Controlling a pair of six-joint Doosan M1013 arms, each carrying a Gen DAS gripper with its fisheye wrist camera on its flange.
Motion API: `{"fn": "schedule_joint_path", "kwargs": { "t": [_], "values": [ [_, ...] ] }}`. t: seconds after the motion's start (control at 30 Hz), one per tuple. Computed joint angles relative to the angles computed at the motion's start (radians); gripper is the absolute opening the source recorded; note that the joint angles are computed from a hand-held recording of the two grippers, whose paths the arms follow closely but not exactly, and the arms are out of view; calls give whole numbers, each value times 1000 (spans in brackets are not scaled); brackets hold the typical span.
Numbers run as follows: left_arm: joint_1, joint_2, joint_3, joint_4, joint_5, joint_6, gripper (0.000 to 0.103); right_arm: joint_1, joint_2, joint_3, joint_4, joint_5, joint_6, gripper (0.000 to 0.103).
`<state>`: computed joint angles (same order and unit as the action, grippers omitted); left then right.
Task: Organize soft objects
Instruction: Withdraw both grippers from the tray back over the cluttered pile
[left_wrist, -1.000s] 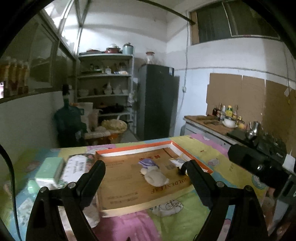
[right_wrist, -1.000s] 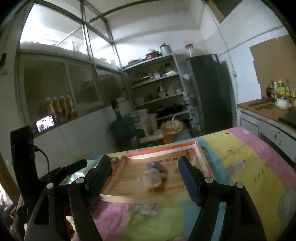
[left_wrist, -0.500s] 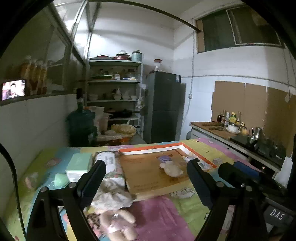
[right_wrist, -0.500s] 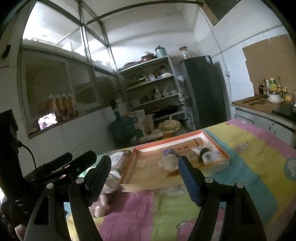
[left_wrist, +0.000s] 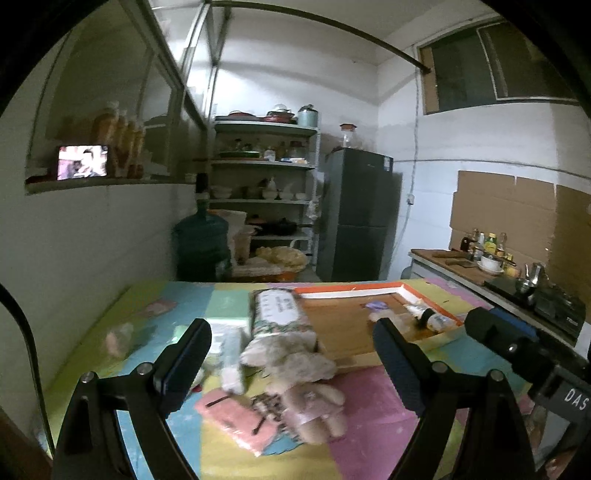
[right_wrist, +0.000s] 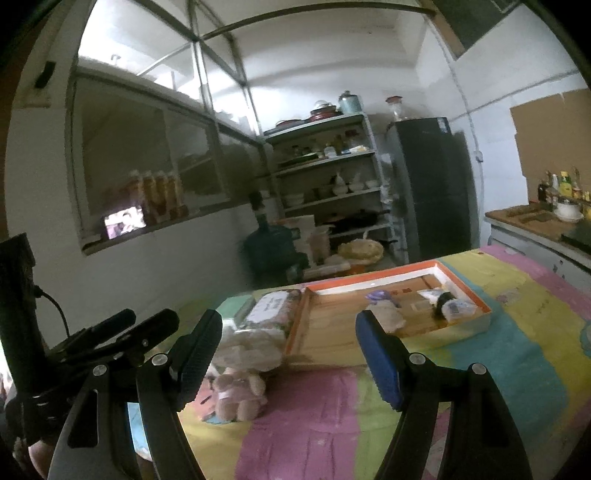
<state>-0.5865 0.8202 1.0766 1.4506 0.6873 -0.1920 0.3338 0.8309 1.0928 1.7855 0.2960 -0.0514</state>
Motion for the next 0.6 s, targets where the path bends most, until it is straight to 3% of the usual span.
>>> {"fn": "schedule_joint_path", "kwargs": {
  "t": [0.17, 0.6],
  "values": [
    [2, -22, 47, 9, 20, -22, 89, 15, -2, 4, -18, 5, -5, 76],
    [19, -74, 168, 43, 29, -153, 89, 47, 16, -28, -281, -7, 206, 76]
  ]
}}
